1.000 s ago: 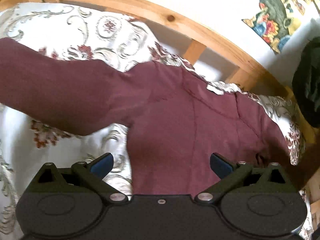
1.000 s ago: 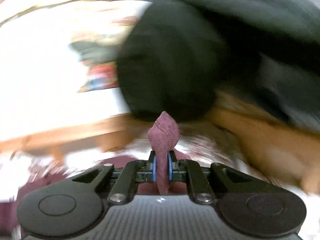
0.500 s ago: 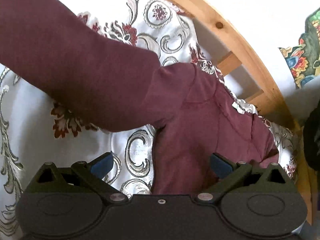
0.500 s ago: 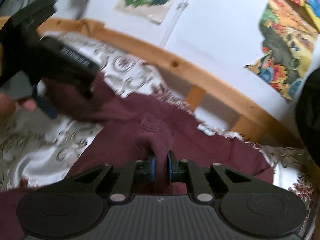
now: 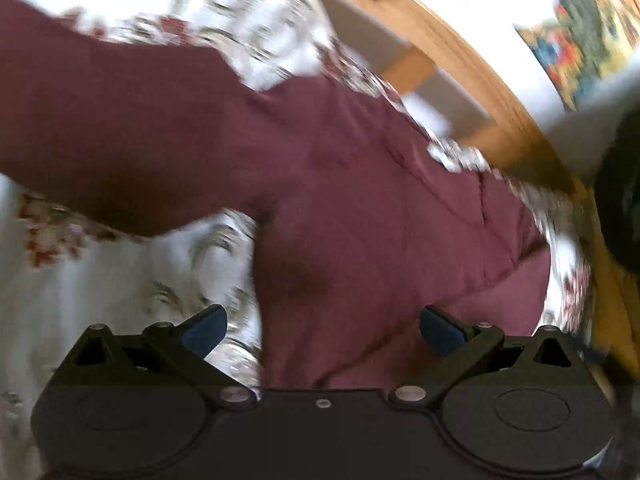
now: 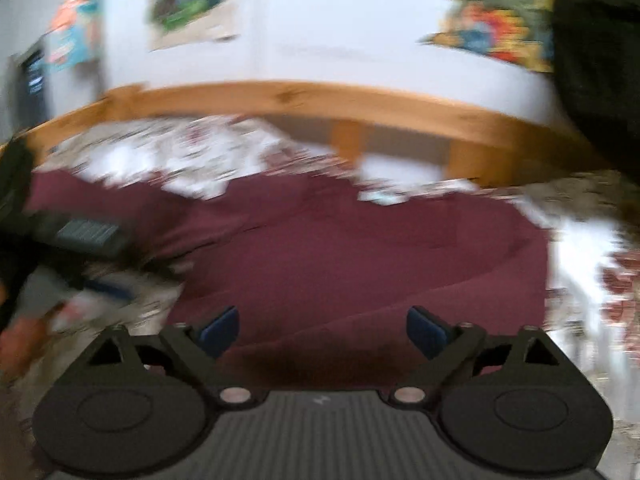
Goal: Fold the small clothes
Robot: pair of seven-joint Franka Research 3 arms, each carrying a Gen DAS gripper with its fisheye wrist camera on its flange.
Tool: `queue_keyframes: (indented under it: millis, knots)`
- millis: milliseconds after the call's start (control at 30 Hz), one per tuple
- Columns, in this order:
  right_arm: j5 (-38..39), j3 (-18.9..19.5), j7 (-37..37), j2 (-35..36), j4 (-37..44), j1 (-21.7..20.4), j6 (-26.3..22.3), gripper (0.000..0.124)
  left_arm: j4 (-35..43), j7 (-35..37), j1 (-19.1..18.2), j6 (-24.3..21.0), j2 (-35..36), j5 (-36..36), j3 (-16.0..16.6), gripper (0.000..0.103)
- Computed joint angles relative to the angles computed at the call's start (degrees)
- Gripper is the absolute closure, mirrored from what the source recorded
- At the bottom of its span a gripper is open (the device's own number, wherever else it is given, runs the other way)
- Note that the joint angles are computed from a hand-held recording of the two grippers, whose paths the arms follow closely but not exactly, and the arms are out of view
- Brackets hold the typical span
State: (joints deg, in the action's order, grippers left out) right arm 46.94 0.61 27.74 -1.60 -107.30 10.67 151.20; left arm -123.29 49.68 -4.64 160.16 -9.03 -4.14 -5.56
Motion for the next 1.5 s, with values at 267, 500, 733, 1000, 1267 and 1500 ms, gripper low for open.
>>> queue_keyframes:
  millis: [267,500,733,1000,1267,1500]
  knots:
    - [-23.36,-3.7,31.95,14.95,11.97,-2.27,8.19,0.052,6.96,-9.43,0.16,-8.12,6.95,25.3,-4.55,0.001]
    - [-17.3,1.03,32.43,19.93,18.38,-9.32,3.97,0.063,8.08,-12.02,-0.45,-9.29,8.18,27.92,-3.52,0.001]
    - [-13.79,1.93,31.3,21.82,22.24,-10.35,0.27,0.116,7.96,-11.96,-0.43,-9.07,8.12,27.62,-3.32,0.001]
    - [-16.74,0.28,37.05,22.1,22.14,-9.7,4.81,0.115,10.24,-7.25,-1.03,-13.32,9.59,27.03,-3.69,0.001]
    - [-32.7,-4.53,44.64,20.32,19.07,-4.89,5.48,0.066,12.26,-4.82,-1.98,-18.12,10.95,28.64,-3.66,0.0]
    - [-62.95,-13.61,55.29,19.32,12.27,3.83,13.27,0.047,13.25,-5.9,-1.98,-19.33,11.16,27.08,-3.5,0.001]
